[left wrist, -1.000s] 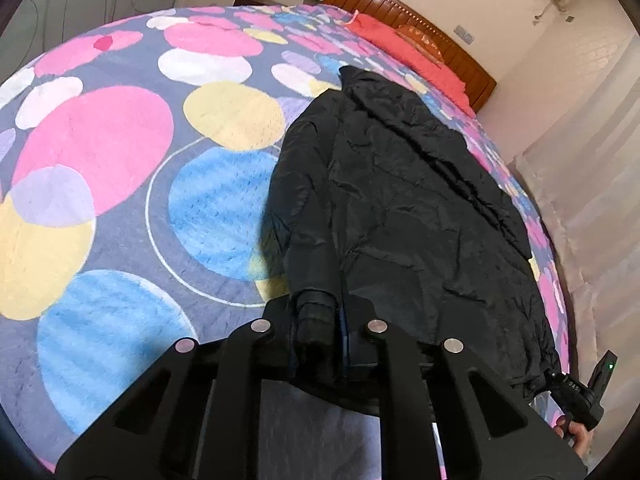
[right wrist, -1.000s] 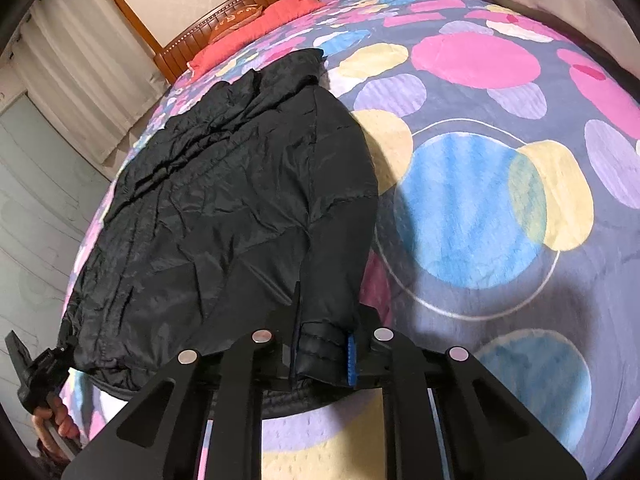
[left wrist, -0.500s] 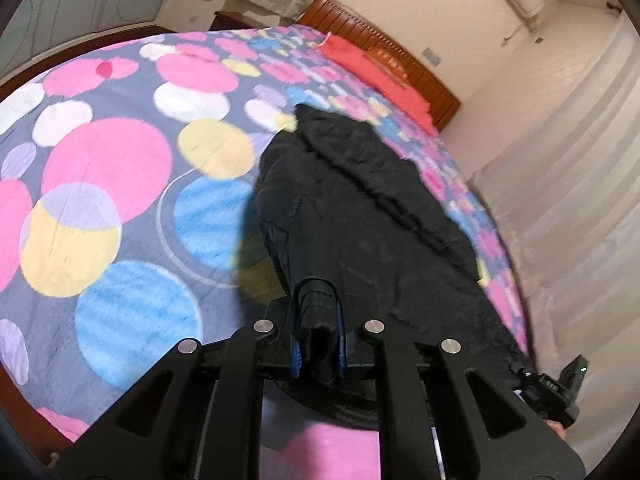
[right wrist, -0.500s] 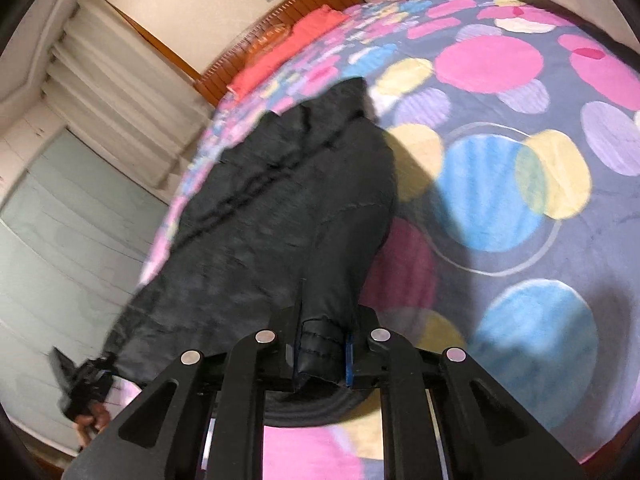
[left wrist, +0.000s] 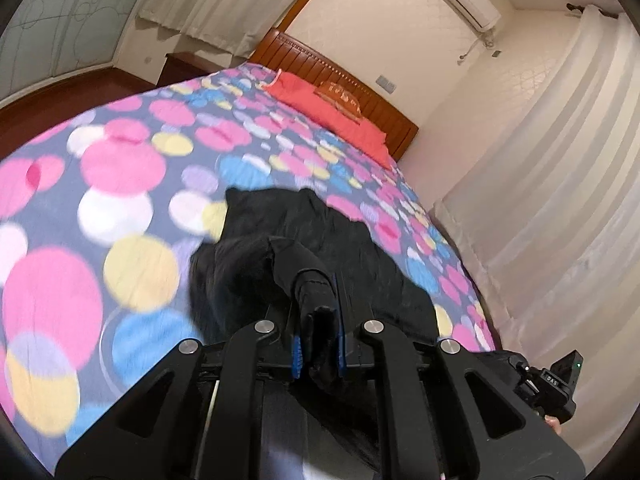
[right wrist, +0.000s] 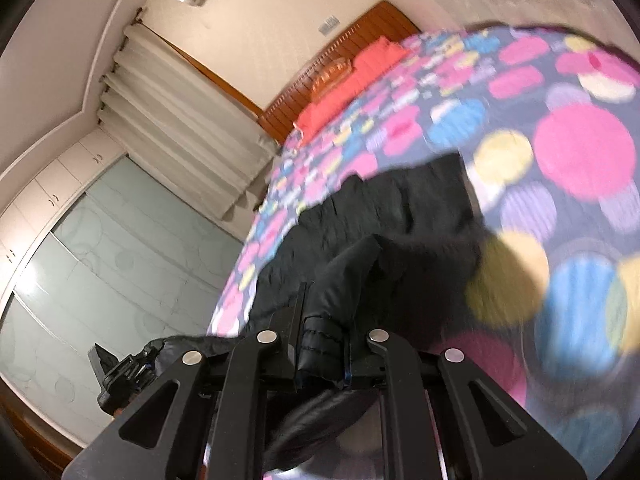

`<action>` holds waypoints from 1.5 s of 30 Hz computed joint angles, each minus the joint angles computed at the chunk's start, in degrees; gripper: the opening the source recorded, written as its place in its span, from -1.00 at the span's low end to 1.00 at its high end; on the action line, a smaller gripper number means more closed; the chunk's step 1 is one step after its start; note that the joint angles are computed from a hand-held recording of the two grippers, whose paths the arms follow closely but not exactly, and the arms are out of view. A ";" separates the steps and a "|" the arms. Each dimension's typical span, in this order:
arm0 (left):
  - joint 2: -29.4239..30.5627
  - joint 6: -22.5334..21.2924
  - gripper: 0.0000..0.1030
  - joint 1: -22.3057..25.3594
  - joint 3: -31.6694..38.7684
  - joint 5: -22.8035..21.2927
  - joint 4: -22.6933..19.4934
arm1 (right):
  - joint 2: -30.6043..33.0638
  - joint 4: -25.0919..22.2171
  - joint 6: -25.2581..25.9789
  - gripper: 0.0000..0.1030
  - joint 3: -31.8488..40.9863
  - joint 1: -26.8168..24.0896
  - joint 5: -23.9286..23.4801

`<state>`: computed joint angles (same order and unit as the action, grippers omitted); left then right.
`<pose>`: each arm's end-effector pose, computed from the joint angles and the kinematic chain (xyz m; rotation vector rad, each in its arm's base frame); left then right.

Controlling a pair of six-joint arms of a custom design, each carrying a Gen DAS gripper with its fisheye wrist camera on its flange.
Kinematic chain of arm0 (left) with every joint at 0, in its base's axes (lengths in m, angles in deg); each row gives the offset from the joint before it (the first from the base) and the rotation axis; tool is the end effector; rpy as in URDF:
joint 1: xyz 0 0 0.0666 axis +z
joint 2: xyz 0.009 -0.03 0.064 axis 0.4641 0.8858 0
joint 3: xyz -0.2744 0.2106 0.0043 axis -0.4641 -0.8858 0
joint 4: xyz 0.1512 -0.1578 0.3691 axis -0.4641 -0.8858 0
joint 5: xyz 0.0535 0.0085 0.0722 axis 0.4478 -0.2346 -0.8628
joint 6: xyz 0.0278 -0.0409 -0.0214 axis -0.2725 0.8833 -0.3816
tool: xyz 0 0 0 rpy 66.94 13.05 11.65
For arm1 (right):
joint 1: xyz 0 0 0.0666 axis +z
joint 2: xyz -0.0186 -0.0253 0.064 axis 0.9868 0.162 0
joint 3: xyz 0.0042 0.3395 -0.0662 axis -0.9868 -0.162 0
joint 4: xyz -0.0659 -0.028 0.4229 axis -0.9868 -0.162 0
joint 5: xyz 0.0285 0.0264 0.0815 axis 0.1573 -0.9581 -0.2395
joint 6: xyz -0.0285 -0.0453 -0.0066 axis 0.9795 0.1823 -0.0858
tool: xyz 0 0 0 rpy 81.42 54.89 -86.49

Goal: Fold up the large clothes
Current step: 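Fold the held hem toward the collar with both grippers, release, then grasp the folded jacket edge with both grippers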

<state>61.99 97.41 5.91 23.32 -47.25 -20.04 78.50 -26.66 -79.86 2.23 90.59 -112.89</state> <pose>0.3302 -0.1280 0.5402 -0.4497 2.0649 -0.5732 0.3905 0.0848 0.4813 0.2092 2.1255 1.0128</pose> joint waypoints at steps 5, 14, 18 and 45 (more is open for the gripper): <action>10.17 -2.63 -0.78 5.81 9.46 3.87 0.18 | 9.06 3.71 -1.74 -0.75 7.83 -1.78 -0.39; 33.96 -7.88 -0.78 11.47 32.21 3.18 -6.03 | 32.34 0.96 -4.45 -0.75 31.03 -3.18 0.97; 42.97 -8.82 -0.78 12.83 40.48 2.62 -8.89 | 43.17 -4.73 -2.89 -0.75 42.74 -2.86 3.53; 49.43 -6.06 0.52 15.50 43.39 6.81 -2.36 | 53.76 -8.32 -1.89 0.27 53.94 -3.01 6.70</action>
